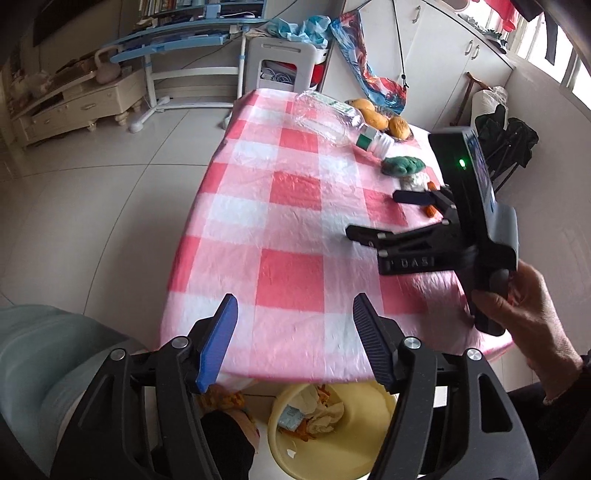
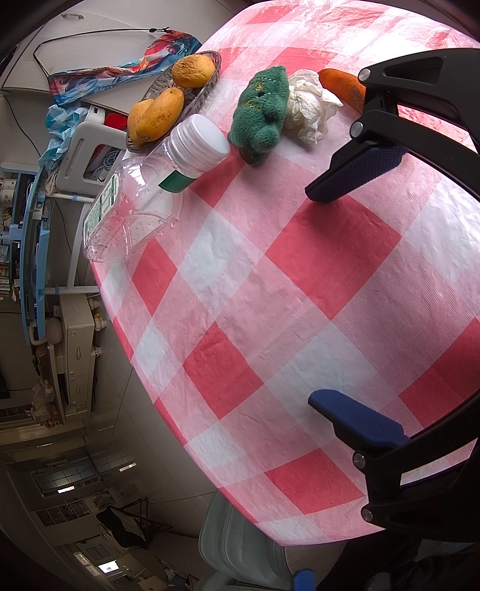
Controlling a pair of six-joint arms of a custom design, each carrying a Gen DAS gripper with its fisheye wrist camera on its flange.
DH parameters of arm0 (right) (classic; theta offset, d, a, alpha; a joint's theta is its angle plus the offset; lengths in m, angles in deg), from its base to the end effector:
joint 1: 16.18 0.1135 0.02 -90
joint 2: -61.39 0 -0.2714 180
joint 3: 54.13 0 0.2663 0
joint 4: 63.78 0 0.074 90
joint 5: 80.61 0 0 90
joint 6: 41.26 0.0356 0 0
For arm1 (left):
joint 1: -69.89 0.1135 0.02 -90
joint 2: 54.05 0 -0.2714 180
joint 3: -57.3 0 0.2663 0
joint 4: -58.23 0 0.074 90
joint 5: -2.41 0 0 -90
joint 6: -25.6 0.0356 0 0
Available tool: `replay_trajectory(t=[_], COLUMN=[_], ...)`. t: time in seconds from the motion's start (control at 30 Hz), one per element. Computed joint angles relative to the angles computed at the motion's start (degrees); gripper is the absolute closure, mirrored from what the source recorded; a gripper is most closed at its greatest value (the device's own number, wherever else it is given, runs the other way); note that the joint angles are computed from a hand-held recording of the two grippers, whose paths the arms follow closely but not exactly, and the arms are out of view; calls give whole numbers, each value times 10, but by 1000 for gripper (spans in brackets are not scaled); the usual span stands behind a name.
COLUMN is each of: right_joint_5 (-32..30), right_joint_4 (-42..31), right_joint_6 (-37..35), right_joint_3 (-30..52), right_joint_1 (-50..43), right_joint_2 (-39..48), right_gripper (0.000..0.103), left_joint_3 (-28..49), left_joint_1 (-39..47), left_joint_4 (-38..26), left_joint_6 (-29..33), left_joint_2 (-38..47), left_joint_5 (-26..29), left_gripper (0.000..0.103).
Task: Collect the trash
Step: 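Move the left tool to the clear plastic bottle while the right tool approaches the long orange peel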
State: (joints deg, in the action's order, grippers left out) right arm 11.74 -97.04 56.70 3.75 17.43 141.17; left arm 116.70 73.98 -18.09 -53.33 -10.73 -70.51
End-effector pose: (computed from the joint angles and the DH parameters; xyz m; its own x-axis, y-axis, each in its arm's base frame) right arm 0.2353 0.1546 0.1913 -0.7508 -0.3329 -0.5704 -0.4338 0.8999 0.0458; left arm 0.1325 -0.0010 0.2797 -0.8350 0.1243 -0.5361 0.2421 0.9578 -0.1549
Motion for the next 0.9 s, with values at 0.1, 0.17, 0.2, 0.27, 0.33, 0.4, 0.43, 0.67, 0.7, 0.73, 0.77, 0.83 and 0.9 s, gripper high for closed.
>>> replay_trajectory(t=[0.1,0.17,0.2,0.27,0.33,0.4,0.43,0.67,0.7,0.73,0.77,0.83,0.9], right_joint_5=[0,-1,1,-9,-6,27,43,27,18,13,9,-21,-43], right_joint_4=[0,0,-1,-41,-90,-110,-116,-112,-110,-109,-108,-97,-88], right_joint_6=[0,0,2,-1,-8,-5,4,75,80,84,92,107,108], right_joint_3=[1,1,2,25,34,16,8,-42,-41,-38,-36,-34,-36], right_joint_1=[0,-1,1,-4,-7,-8,-16,-153,-168,-180,-188,-208,-218], right_joint_2=[2,1,1,11,-16,-92,-129,-243,-232,-216,-201,-178,-170], right_gripper=[6,6,6,6,6,6,6,6,6,6,6,6,6], left_joint_3=[27,46,59,94,134,176,201,379,403,428,454,474,496], left_joint_1=[-7,-17,-28,-51,-69,-89,-105,-177,-181,-185,-190,-193,-201], left_joint_4=[53,84,100,134,168,202,214,212,206,198,185,186,179], left_joint_6=[-34,-66,-85,-122,-167,-215,-235,-312,-321,-329,-336,-351,-359], left_joint_2=[76,130,160,224,289,355,388,580,602,625,648,675,691], left_joint_5=[8,19,22,39,57,73,66,-5,-10,-14,-23,-21,-35], left_gripper=[40,40,40,40,40,40,40,40,40,40,40,33,31])
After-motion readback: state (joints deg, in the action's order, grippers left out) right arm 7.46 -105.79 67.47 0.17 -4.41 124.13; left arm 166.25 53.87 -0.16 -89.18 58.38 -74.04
